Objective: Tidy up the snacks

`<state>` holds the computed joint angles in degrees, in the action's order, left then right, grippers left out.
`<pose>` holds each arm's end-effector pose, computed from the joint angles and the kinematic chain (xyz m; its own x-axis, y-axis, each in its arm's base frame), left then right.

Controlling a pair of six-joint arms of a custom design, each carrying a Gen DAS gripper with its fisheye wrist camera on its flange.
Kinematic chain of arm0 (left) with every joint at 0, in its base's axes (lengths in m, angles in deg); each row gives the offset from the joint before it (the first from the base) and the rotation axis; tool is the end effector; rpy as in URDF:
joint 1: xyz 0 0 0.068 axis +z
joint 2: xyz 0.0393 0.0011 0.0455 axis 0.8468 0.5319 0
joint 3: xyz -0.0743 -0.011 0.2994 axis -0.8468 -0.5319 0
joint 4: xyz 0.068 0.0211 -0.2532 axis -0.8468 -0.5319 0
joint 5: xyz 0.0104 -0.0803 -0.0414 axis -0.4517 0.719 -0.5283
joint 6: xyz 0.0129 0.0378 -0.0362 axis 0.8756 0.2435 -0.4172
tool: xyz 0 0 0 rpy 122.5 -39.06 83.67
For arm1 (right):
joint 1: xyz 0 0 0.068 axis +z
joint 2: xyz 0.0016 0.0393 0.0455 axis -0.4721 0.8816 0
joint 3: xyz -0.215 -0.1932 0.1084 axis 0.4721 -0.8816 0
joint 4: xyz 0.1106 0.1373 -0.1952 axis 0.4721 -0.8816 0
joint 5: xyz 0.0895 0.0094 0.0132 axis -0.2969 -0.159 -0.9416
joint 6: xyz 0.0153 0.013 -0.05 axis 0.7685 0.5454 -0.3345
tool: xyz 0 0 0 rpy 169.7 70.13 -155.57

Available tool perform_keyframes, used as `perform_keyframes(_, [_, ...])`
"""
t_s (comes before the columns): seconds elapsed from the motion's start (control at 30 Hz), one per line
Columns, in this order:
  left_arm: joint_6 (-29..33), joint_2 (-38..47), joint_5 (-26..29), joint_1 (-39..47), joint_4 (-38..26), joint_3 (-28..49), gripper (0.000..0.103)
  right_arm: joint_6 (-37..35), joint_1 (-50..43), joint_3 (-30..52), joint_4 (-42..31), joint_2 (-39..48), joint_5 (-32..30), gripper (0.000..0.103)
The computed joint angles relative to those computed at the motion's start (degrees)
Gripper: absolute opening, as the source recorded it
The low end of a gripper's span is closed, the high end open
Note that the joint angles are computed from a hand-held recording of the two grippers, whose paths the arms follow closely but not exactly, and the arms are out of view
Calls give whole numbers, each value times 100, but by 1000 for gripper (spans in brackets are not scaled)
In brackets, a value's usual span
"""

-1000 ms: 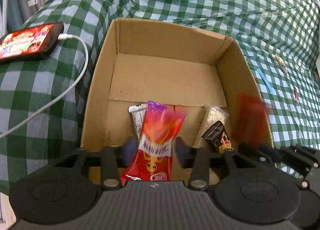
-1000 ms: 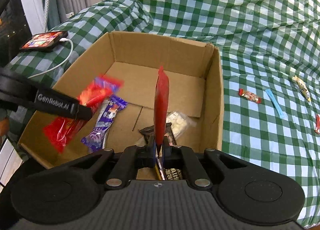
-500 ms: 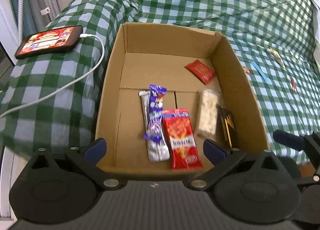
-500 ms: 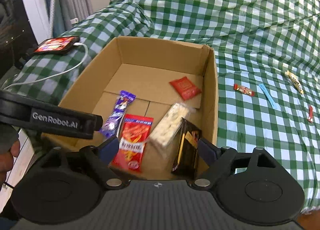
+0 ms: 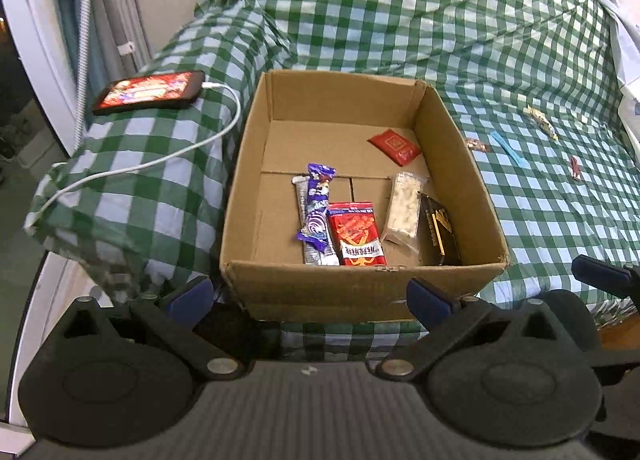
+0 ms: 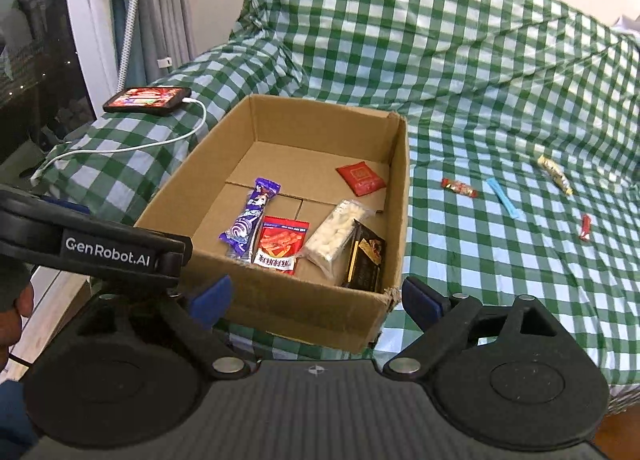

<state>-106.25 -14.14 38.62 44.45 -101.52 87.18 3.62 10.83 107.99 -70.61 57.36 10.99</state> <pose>0.2156 -0.0377 0.3731 -0.7496 -0.2514 -0.6123 -0.3518 0.9349 0.0469 0.2333 0.1855 0.3402 -0.5440 -0.3310 -0.7710 -0.5392 0.8420 0.0191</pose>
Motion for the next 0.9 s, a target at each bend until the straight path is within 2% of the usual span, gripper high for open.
perform_keyframes(0.1, [-226,-182,-435,-418,-155,-24,103,-32,61,-151,51,-236,49,93])
perform_keyframes(0.23, [-503,-340,-703,-783,-391,46,103,-111,189,-330,135,-519,140,94])
perform_keyframes(0.6, [-1064,-490,-1204,-1475,-903,317,103,-74,315,-648,250,-1098,272,96])
perform_keyframes(0.9, [-1248,-494,-1386,-1716,-1081,420,103,-66,320,-717,278,-1257,302,96])
